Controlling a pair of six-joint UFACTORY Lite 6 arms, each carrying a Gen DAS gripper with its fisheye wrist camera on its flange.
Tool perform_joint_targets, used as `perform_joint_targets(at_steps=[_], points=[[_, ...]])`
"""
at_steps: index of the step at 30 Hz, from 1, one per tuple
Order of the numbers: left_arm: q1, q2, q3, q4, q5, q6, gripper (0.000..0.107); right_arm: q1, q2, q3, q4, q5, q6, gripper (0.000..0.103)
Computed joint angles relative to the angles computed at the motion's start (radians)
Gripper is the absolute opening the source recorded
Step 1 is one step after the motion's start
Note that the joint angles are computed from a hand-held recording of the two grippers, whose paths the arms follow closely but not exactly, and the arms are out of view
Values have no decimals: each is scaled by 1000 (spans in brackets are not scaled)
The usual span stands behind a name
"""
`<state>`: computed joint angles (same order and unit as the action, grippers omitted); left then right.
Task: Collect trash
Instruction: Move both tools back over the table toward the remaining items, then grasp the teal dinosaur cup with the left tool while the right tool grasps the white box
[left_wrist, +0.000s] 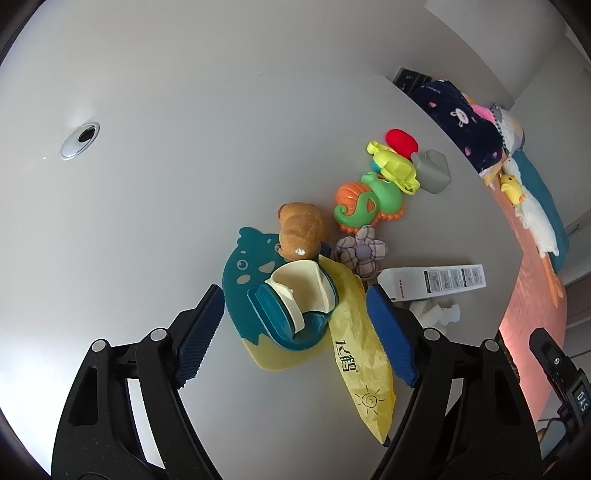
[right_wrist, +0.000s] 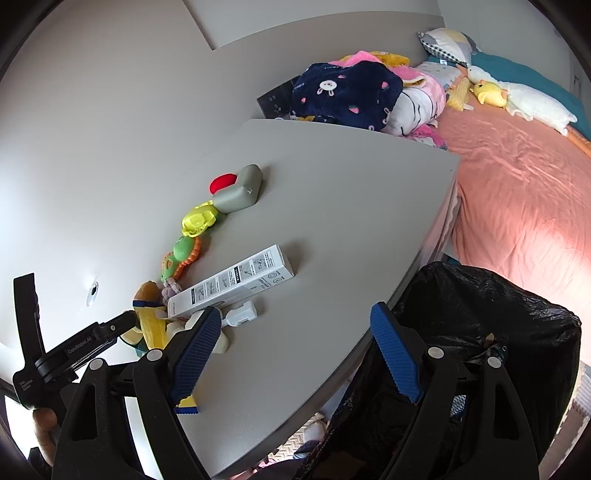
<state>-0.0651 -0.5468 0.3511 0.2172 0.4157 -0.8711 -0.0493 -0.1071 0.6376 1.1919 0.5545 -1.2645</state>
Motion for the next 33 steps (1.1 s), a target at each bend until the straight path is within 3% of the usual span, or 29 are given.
perform_joint_targets(at_steps=[7,12,15,26,33], points=[[107,43,-20,-213,-69,215,62,84,64,32,18,-19,31,83],[158,29,-41,-282,-74,328,57,172,126,70,41,-34,63,83],[228,25,-53,-393,-64,488,51,217,179,109,44,-39,96,83],[365,-11,-85,-460,-84,741,49,335,373,253,48,-66,249,83],[428,114,-33,-679,-110,1065,52,393,445,326,88,-139,338,83]])
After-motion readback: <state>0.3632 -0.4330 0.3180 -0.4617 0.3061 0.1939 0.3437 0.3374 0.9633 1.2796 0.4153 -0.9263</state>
